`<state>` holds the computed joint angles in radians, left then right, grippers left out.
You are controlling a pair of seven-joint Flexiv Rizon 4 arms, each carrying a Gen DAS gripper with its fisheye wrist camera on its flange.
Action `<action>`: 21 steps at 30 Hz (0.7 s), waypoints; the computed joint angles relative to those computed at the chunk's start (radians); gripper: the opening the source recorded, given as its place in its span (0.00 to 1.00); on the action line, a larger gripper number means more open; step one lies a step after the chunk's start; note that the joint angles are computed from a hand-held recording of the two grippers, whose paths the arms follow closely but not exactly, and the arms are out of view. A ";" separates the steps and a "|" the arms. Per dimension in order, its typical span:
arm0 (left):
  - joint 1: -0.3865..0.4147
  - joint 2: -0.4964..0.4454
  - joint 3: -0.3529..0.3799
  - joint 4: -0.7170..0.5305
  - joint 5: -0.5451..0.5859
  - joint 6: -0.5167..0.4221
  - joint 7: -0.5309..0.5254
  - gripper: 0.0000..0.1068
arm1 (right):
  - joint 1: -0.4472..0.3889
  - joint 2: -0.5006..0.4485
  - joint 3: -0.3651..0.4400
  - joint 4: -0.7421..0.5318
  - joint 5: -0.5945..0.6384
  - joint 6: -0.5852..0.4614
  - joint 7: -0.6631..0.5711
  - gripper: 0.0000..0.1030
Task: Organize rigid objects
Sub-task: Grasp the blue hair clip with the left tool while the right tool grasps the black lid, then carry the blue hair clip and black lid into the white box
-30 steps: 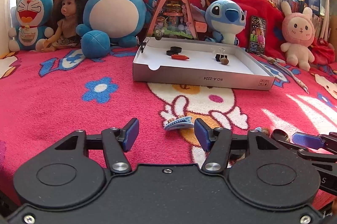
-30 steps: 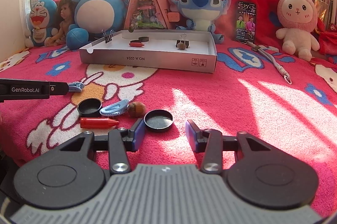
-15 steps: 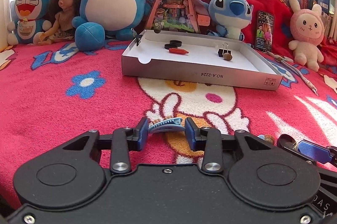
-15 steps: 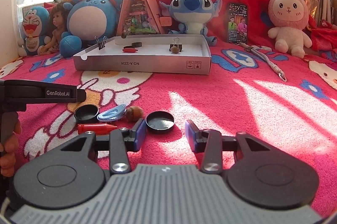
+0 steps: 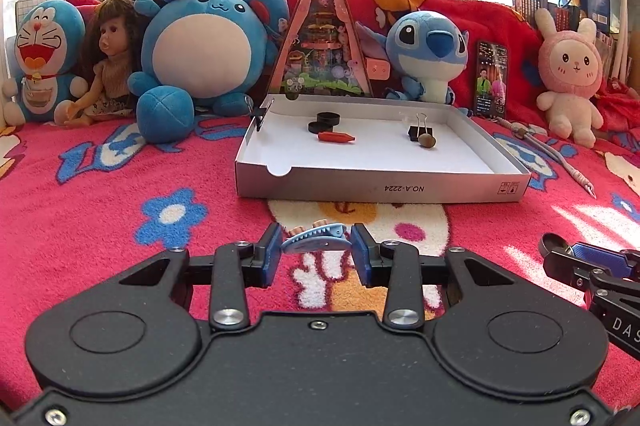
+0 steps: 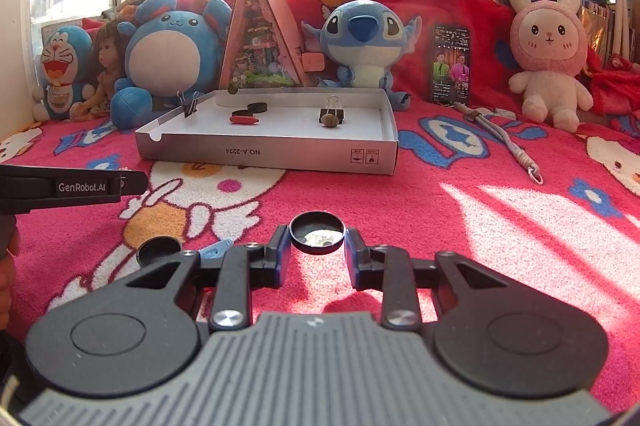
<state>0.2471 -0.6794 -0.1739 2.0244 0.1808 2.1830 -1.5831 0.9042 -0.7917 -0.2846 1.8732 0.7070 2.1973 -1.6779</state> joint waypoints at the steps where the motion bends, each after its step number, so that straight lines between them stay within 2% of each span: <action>1: 0.016 0.001 -0.015 -0.012 0.012 -0.013 -0.003 0.33 | 0.000 0.000 -0.008 -0.011 0.002 -0.005 -0.001 0.33; 9: 0.203 -0.020 -0.234 -0.133 0.128 -0.156 -0.027 0.33 | -0.015 -0.010 -0.078 -0.110 -0.044 -0.081 0.025 0.33; 16: 0.242 -0.073 -0.343 -0.243 0.100 -0.264 0.065 0.33 | -0.036 -0.049 -0.140 -0.199 -0.125 -0.162 0.119 0.33; 21: 0.176 -0.131 -0.324 -0.352 -0.008 -0.339 0.145 0.33 | -0.043 -0.090 -0.183 -0.249 -0.189 -0.208 0.189 0.33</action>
<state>0.4226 -0.8108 -0.4980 1.6720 0.1732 1.8439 -1.4384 0.8608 -0.8812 -0.4673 1.6247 0.5177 1.9889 -1.4888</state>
